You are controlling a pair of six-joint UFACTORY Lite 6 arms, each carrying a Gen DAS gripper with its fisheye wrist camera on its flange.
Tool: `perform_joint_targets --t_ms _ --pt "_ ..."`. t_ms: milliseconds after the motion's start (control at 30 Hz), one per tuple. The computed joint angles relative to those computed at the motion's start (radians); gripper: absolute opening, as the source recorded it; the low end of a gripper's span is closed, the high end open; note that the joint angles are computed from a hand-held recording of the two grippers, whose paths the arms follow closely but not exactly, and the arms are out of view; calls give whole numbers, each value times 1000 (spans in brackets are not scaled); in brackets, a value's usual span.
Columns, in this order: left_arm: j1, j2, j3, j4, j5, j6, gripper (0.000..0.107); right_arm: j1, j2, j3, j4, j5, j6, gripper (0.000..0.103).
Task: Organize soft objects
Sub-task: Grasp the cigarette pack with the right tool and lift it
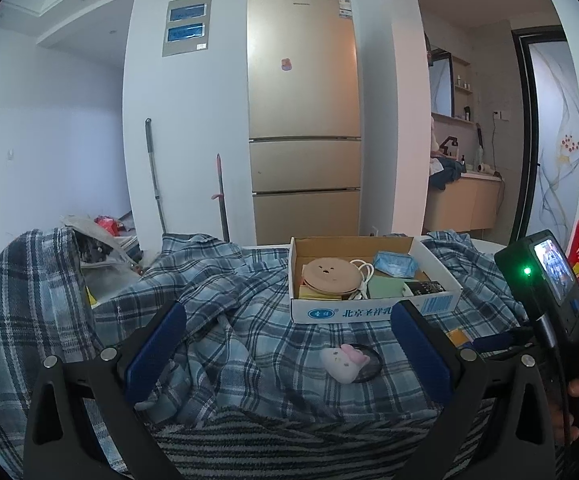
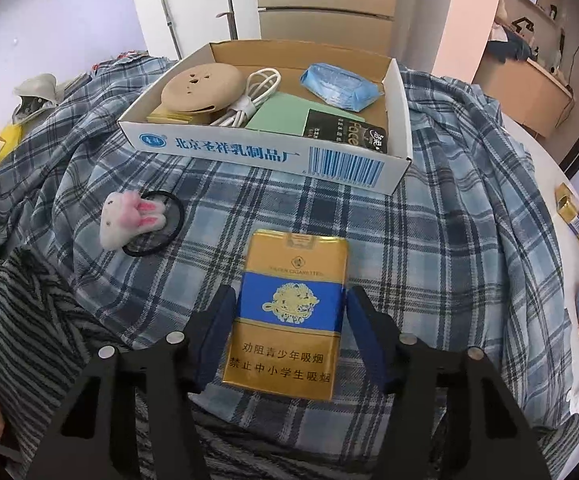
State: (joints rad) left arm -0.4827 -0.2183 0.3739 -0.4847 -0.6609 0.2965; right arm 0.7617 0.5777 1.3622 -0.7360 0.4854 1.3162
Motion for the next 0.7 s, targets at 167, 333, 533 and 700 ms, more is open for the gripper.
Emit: perform_joint_targets --t_ms 167,333,533,700 --pt "19 21 22 62 41 -32 103 11 -31 -57 -104 -26 93 54" --pt "116 82 93 288 166 -220 103 35 -127 -166 -426 -61 433 53" --pt "114 83 180 228 252 -104 95 85 -240 -277 -786 17 793 53" --pt "107 148 335 258 384 -100 85 102 -303 -346 -937 101 965 53"
